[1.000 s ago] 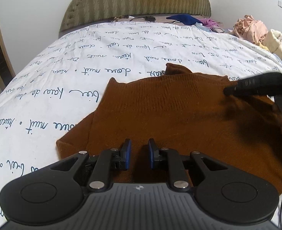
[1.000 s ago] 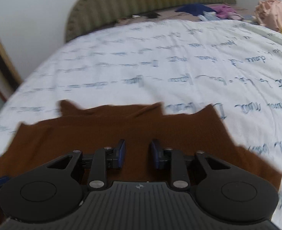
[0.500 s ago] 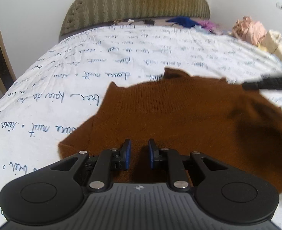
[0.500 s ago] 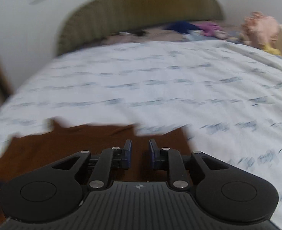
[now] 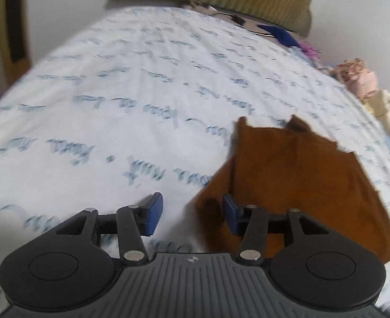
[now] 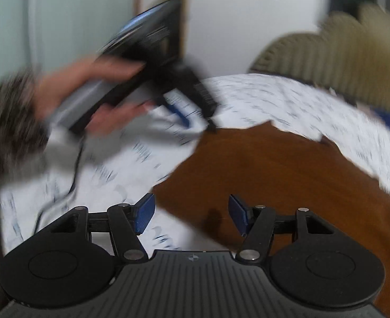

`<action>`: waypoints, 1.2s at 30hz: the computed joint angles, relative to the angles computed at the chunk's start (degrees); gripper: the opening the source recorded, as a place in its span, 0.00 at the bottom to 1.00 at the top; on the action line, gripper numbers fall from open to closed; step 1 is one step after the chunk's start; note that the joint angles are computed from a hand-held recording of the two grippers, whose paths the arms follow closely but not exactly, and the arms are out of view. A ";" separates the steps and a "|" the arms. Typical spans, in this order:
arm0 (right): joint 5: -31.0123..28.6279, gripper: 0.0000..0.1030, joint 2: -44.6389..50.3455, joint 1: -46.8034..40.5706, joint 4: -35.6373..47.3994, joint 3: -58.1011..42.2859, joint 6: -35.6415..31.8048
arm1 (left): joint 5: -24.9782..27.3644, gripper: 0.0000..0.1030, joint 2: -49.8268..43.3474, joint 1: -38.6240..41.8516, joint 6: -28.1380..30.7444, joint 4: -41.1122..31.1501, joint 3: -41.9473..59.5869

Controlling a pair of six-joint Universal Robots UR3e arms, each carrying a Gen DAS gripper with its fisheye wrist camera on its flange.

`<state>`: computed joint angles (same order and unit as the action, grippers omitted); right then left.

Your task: Fold small clothes

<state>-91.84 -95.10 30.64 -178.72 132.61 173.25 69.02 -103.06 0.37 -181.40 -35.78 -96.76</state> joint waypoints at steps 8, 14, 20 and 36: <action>-27.66 0.61 21.67 18.60 -4.45 -14.44 -0.79 | -10.97 0.61 -13.50 0.97 -5.47 -5.05 15.50; -30.39 0.60 25.68 17.47 -4.28 -18.35 0.91 | -12.87 0.61 -18.83 -1.05 -5.08 -8.33 23.25; -29.62 0.44 26.95 16.29 -1.54 -20.28 5.33 | -9.64 0.61 -24.56 -4.58 -5.64 -11.34 31.93; -27.05 0.18 23.83 15.03 -6.45 -15.02 8.91 | -5.90 0.11 -28.36 -7.69 -7.20 -15.69 39.66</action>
<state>-118.89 -71.27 45.67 -185.18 117.59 182.17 63.12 -131.42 -7.32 -188.60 -51.47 -57.10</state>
